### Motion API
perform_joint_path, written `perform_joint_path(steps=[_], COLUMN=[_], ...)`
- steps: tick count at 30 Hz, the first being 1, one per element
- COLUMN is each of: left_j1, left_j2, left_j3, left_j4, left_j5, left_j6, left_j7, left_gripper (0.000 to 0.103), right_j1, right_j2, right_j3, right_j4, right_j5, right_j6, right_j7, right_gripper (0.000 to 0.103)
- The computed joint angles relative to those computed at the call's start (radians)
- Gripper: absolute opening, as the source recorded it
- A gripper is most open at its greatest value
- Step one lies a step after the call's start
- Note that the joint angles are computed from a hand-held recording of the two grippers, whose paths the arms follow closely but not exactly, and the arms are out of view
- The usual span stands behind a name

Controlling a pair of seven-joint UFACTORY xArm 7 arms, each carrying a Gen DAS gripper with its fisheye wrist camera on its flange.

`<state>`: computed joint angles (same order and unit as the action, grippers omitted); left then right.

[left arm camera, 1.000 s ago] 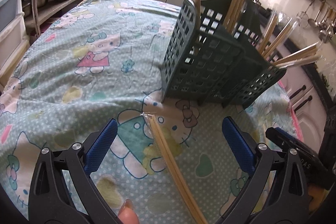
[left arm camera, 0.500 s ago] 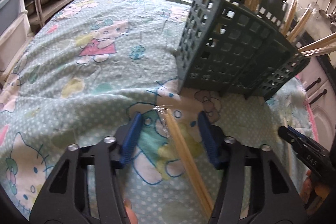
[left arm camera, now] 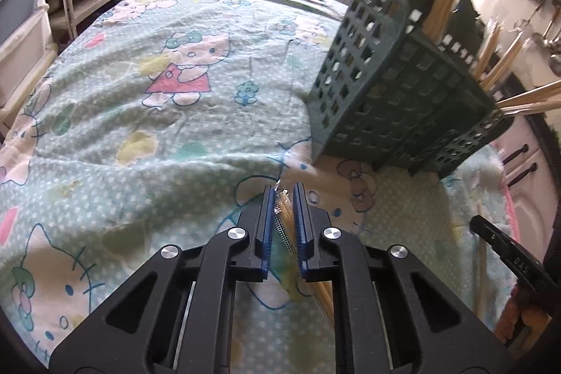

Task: Organize utensils
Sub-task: 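Close the right tool on a wrapped chopstick while the left tool grasps another, then lift the chopstick in the right tool over the caddy while the left tool carries its chopstick there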

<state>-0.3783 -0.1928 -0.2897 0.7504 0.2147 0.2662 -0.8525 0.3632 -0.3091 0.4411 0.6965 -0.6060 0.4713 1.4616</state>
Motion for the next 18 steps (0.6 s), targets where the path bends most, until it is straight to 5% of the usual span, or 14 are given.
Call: perform_joint_path(steps=[18], left_j1=[-0.02], left_j2=[-0.147], left_j3=[-0.032], left_j4=[0.025], left_j5=[-0.077], left_j6=[-0.106], left_j7=[0.102], left_gripper=[0.003], right_j1=[-0.092], right_j2=[-0.123], right_j3=[0.127], right_j4=[0.098], right_j5=[-0.102], right_j6=[-0.109], right_j7=[-0.045], right_gripper=[0.01])
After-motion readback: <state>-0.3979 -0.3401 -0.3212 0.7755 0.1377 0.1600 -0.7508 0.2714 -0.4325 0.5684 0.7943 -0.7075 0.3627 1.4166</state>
